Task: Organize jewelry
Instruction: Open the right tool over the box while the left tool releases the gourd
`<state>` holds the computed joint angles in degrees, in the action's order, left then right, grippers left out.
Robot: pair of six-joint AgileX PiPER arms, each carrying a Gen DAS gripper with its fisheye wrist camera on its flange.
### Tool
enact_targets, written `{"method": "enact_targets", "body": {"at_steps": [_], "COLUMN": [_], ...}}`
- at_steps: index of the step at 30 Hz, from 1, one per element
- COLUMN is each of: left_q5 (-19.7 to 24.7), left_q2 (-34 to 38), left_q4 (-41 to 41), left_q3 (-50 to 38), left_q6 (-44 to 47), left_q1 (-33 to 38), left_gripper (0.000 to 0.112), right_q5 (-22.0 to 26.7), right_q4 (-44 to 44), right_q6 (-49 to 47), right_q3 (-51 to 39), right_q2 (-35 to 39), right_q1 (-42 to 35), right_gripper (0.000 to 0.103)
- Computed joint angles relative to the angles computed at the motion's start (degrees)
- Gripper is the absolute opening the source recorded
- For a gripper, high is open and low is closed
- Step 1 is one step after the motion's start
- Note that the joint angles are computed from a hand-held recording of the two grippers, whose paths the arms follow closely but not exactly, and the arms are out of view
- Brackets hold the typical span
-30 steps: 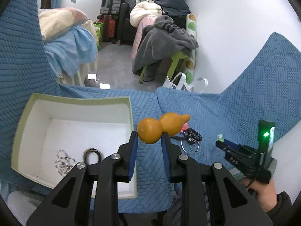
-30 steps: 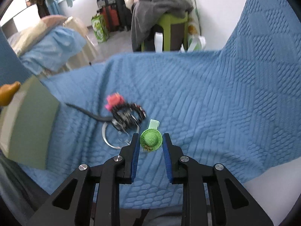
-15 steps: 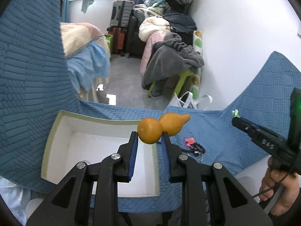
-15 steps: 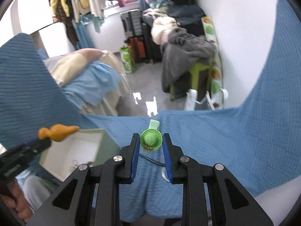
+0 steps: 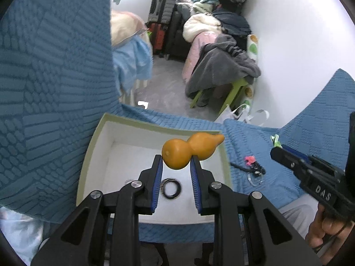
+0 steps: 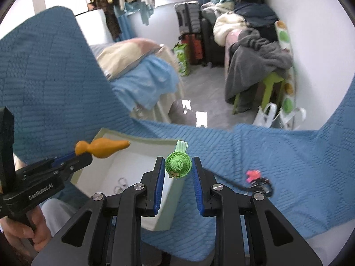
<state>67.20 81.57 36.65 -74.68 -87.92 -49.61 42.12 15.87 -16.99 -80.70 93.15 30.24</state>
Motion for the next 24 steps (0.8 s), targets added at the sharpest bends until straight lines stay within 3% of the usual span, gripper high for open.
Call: {"method": "enact_targets", "body": {"at_steps": [11, 20, 21, 22, 24], "left_q5": [-4.08, -4.84, -5.07, -4.86, -3.35], "left_q2": [0.65, 1.07, 0.87, 0.81, 0.90], "left_q4": [-7.91, -11.39, -12.13, -12.43, -11.10], "left_q3": [5.22, 5.43, 5.59, 5.61, 4.90], "left_q6": [4.66, 7.36, 7.74, 7.69, 6.32], "left_q1": [5.68, 7.00, 7.38, 7.36, 6.50], "left_gripper": [0.026, 0.026, 0.032, 0.047, 0.061], "right_q5": [-2.30, -1.98, -1.82, -1.80, -1.80], "right_q4": [-3.45, -3.68, -3.49, -2.87, -2.27], "right_q6": [3.51, 4.53, 4.48, 3.86, 2.85], "right_q3": [4.86, 6.19, 6.04, 5.98, 5.75], "right_q2": [4.43, 5.34, 5.18, 5.00, 4.44], "right_q1": [6.60, 6.72, 6.52, 6.23, 5.80], "right_gripper": [0.022, 0.024, 0.027, 0.030, 0.031]}}
